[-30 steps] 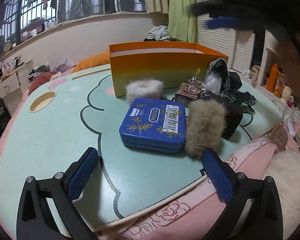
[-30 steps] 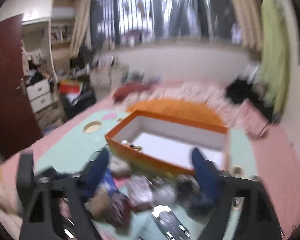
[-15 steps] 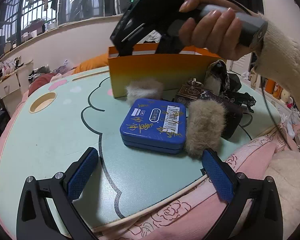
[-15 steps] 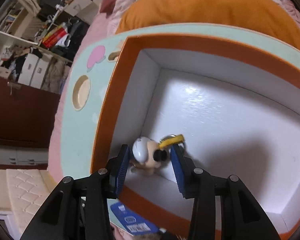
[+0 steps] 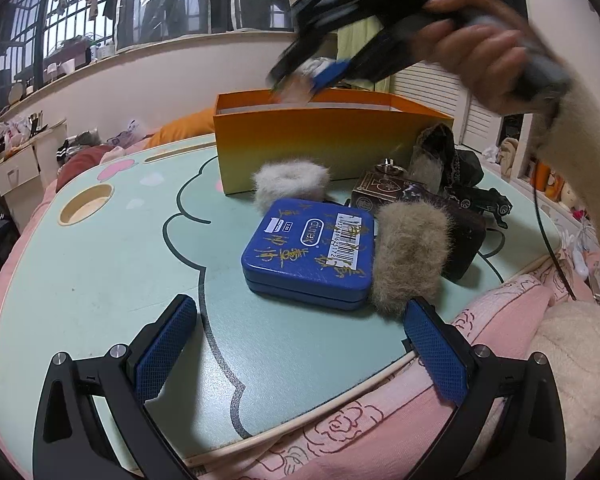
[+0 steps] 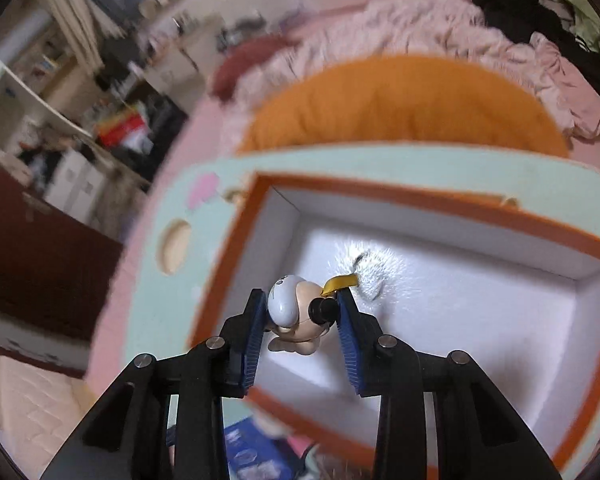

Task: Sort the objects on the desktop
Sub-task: 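Carry the white figurine out and set it by the plastic bag, right tool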

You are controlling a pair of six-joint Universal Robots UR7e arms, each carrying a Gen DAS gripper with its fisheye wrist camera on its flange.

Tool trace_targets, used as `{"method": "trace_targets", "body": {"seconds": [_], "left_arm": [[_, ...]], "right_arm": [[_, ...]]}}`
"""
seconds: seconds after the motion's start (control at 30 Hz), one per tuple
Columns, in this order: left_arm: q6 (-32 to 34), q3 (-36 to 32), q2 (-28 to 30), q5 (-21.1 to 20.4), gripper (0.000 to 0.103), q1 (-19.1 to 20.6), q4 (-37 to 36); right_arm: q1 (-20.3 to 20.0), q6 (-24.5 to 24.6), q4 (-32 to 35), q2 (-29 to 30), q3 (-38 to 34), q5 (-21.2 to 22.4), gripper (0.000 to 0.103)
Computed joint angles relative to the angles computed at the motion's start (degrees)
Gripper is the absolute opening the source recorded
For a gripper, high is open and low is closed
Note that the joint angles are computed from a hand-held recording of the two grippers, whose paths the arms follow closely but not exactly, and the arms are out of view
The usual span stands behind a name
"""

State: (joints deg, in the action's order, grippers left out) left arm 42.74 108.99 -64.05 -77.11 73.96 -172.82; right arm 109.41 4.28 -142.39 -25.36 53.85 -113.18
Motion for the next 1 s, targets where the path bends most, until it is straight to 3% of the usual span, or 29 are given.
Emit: {"method": "trace_targets", "body": {"seconds": [0.13,0.23,0.33,0.43,0.53,0.6,0.67,0.73,0.9,1.0], "left_arm": [[0.1,-0.1,0.1,0.0,0.103,0.1,0.0],[0.0,0.3,-0.2,0.3,0.103,-0.1,-0.2],[-0.1,0.8,-0.4,0.7,0.103,-0.4,-0.6],[-0.1,0.7,-0.4,0.7,0.103,-0.4,-0.6],[-0.2,0.8,-0.5,0.6,0.103,-0.4,-0.5],[-0.3,0.7,-0.3,0.7,0.103,-0.4,-0.6],[-0.3,0.7,-0.3,0.8,0.103,-0.4,-0.7],[-0.4,0.7,-0.2,1.0,0.103,-0.5,-0.9],[-0.4,0.7,-0.2,1.1,0.103,-0.6,-0.9],[-0.4,0.7,-0.3,1.1,0.103,-0.5,-0.9]], "right_arm": [[1.2,-4.5,-13.6,-9.1,16.5,1.1,0.034],[1.3,-4.5,-17.9,-13.1,24.7,2.6,0.034],[0.8,-4.0,-18.8,-14.6,29.1,1.1,0.034],[0.8,-4.8,-21.9,-12.4,29.5,-2.8,0.034],[1.7,-8.3,-28.4,-9.5,28.8,-7.1,0.035],[2.5,-13.0,-35.7,-8.1,30.0,-7.6,0.042],[2.8,-17.7,-44.6,-8.3,33.6,-5.0,0.064],[3.6,-21.3,-52.8,-7.9,36.5,-6.3,0.076],[4.4,-24.7,-62.1,-7.6,42.3,-11.0,0.077],[5.0,-28.7,-71.6,-4.9,44.3,-16.6,0.077]]}}
